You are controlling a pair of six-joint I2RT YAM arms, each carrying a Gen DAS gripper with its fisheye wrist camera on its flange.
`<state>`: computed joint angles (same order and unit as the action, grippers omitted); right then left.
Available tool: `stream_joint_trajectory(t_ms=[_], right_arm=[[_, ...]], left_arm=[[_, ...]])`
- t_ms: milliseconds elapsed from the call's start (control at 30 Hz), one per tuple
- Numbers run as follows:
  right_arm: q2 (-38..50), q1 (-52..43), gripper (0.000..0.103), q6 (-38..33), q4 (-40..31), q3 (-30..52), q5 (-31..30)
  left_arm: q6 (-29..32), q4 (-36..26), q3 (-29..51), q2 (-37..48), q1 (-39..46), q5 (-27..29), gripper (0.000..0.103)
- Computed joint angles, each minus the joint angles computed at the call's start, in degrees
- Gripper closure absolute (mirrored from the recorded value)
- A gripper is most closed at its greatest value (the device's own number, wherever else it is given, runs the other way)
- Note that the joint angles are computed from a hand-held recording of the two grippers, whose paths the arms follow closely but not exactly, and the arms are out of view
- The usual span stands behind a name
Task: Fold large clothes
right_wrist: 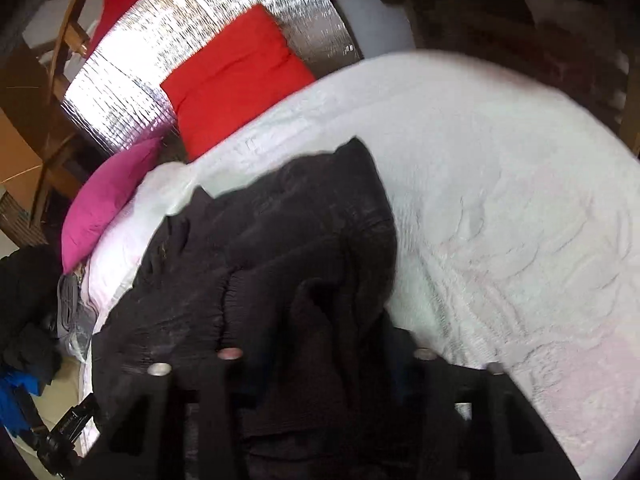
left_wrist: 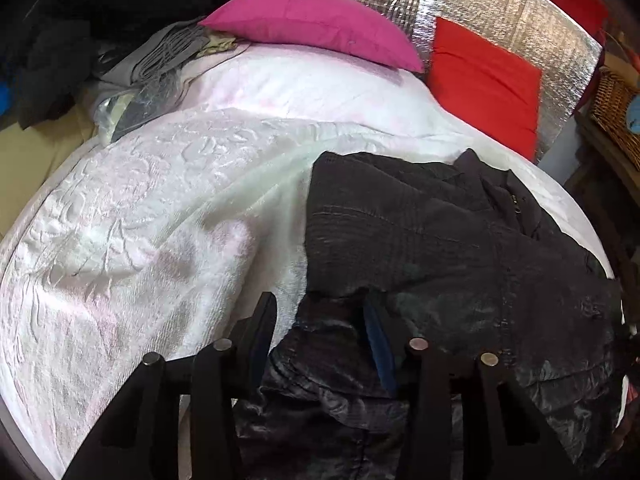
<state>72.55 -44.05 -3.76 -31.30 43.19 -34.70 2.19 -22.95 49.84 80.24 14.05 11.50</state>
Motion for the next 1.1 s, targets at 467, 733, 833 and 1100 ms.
stream_joint_trajectory(t_ms=[467, 733, 833, 1100], right_arm=[[5.1, -4.3, 0.058, -3.7, -3.7, 3.0, -1.8], [13.5, -12.6, 0.021, -6.8, -11.9, 8.9, -13.6], [18.1, -12.1, 0.020, -7.4, -12.7, 10.2, -14.1], [12.8, -5.7, 0.039, -5.9, -6.1, 4.5, -9.4]], left_arm=[[-1.3, -2.9, 3.2, 4.5, 1.6, 0.1, 0.044], [-3.3, -8.1, 7.9, 9.7, 7.6, 13.8, 0.025], [-3.0, -10.5, 9.3, 12.9, 8.2, 18.5, 0.025], [-2.5, -6.9, 7.2, 11.3, 6.2, 16.4, 0.043]])
